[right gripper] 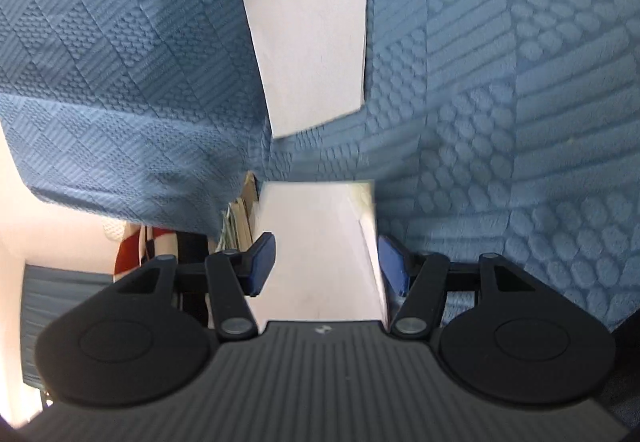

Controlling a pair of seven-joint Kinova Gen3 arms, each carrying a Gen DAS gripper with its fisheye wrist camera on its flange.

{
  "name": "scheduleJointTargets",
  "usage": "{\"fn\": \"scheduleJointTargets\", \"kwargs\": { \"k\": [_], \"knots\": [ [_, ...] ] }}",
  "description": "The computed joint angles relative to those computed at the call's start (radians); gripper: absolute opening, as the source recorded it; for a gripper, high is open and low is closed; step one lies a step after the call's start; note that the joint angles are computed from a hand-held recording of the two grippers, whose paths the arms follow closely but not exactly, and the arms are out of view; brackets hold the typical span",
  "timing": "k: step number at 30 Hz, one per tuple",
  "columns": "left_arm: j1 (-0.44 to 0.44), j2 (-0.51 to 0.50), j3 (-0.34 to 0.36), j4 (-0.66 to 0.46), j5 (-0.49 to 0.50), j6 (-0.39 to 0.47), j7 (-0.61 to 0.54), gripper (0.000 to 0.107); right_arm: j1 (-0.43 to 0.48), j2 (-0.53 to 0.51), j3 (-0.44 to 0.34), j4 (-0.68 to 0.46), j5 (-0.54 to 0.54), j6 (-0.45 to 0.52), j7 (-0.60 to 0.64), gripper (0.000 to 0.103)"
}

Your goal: Organize objects

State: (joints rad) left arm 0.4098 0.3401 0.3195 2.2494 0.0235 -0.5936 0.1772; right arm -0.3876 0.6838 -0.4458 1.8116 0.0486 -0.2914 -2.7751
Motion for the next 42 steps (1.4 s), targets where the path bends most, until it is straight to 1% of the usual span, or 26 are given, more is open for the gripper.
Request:
{"fn": "scheduleJointTargets", "kwargs": {
  "k": [1,4,6,7,9,11,12,13,15,17,18,19,21,22,26,29,30,32,33,34,36,38,39,41,42],
  "knots": [
    [0.014,-0.009,-0.012,0.002,0.018,0.018,-0.022,0.000,0.003,0.000,-0.004,-0.005,0.006,0.012,0.001,0.060],
    [0.058,-0.039,-0.050,-0.007,0.086,0.120,-0.116,0.000,-0.015,0.000,0.009,-0.020,-0.003,0.045,0.015,0.060],
    [0.067,-0.039,-0.057,-0.016,0.123,0.184,-0.150,0.004,-0.020,0.009,0.009,-0.008,-0.013,0.012,0.023,0.059],
    [0.069,-0.038,-0.056,-0.014,0.137,0.206,-0.160,0.004,-0.016,0.014,0.004,0.004,-0.013,-0.018,0.021,0.057],
    [0.074,-0.033,-0.056,-0.011,0.165,0.244,-0.178,0.005,-0.023,0.015,0.012,0.015,-0.019,-0.045,0.013,0.058],
    [0.082,-0.024,-0.062,0.000,0.189,0.247,-0.198,0.014,-0.030,0.013,0.018,0.013,-0.017,-0.046,0.007,0.059],
    [0.089,-0.022,-0.067,0.008,0.203,0.244,-0.210,0.023,-0.031,0.012,0.019,0.008,-0.012,-0.036,0.006,0.059],
    [0.096,-0.018,-0.076,0.007,0.217,0.253,-0.226,0.026,-0.033,0.012,0.019,0.004,-0.007,-0.030,0.008,0.058],
    [0.096,0.001,-0.080,0.000,0.231,0.259,-0.248,0.026,-0.034,0.015,0.016,-0.007,0.006,-0.014,0.015,0.057],
    [0.060,0.022,-0.044,0.004,0.190,0.228,-0.229,0.026,-0.034,0.018,0.009,-0.016,0.013,-0.004,0.021,0.057],
    [0.055,0.030,-0.038,-0.005,0.179,0.235,-0.235,0.026,-0.026,0.023,-0.001,-0.018,0.021,-0.006,0.022,0.057],
    [0.065,0.034,-0.048,-0.021,0.185,0.258,-0.257,0.026,-0.021,0.025,-0.008,-0.015,0.026,-0.013,0.023,0.057],
    [0.117,0.029,-0.096,-0.049,0.226,0.311,-0.316,0.026,-0.011,0.029,-0.021,-0.012,0.037,-0.023,0.021,0.057],
    [0.130,0.027,-0.106,-0.051,0.242,0.314,-0.332,0.027,-0.007,0.031,-0.026,-0.012,0.041,-0.025,0.018,0.057],
    [0.147,0.026,-0.111,-0.052,0.286,0.306,-0.369,0.029,0.008,0.034,-0.043,-0.007,0.063,-0.030,0.008,0.057],
    [0.141,0.036,-0.093,-0.047,0.295,0.276,-0.369,0.029,0.017,0.036,-0.053,0.003,0.076,-0.055,-0.002,0.057],
    [0.138,0.042,-0.085,-0.045,0.294,0.262,-0.366,0.028,0.022,0.038,-0.059,0.011,0.081,-0.075,-0.011,0.057],
    [0.149,0.050,-0.093,-0.060,0.308,0.274,-0.376,0.017,0.029,0.042,-0.066,0.021,0.094,-0.103,-0.033,0.057],
    [0.159,0.056,-0.101,-0.074,0.323,0.291,-0.393,0.009,0.028,0.042,-0.066,0.026,0.100,-0.113,-0.044,0.057],
    [0.166,0.061,-0.106,-0.080,0.328,0.292,-0.398,0.007,0.026,0.041,-0.062,0.028,0.106,-0.116,-0.053,0.057],
    [0.149,0.072,-0.077,-0.069,0.309,0.245,-0.377,0.003,0.030,0.045,-0.069,0.023,0.134,-0.107,-0.075,0.054],
    [0.164,0.063,-0.086,-0.065,0.316,0.221,-0.386,0.002,0.050,0.057,-0.098,0.024,0.154,-0.120,-0.081,0.054],
    [0.165,0.057,-0.085,-0.060,0.315,0.206,-0.387,0.001,0.051,0.056,-0.105,0.018,0.158,-0.110,-0.079,0.054],
    [0.145,0.047,-0.063,-0.036,0.290,0.148,-0.363,0.001,0.019,0.029,-0.073,-0.005,0.179,-0.044,-0.102,0.055],
    [0.143,0.040,-0.061,-0.024,0.283,0.123,-0.356,0.001,-0.003,0.012,-0.051,-0.010,0.165,-0.015,-0.104,0.055]
  ]
}}
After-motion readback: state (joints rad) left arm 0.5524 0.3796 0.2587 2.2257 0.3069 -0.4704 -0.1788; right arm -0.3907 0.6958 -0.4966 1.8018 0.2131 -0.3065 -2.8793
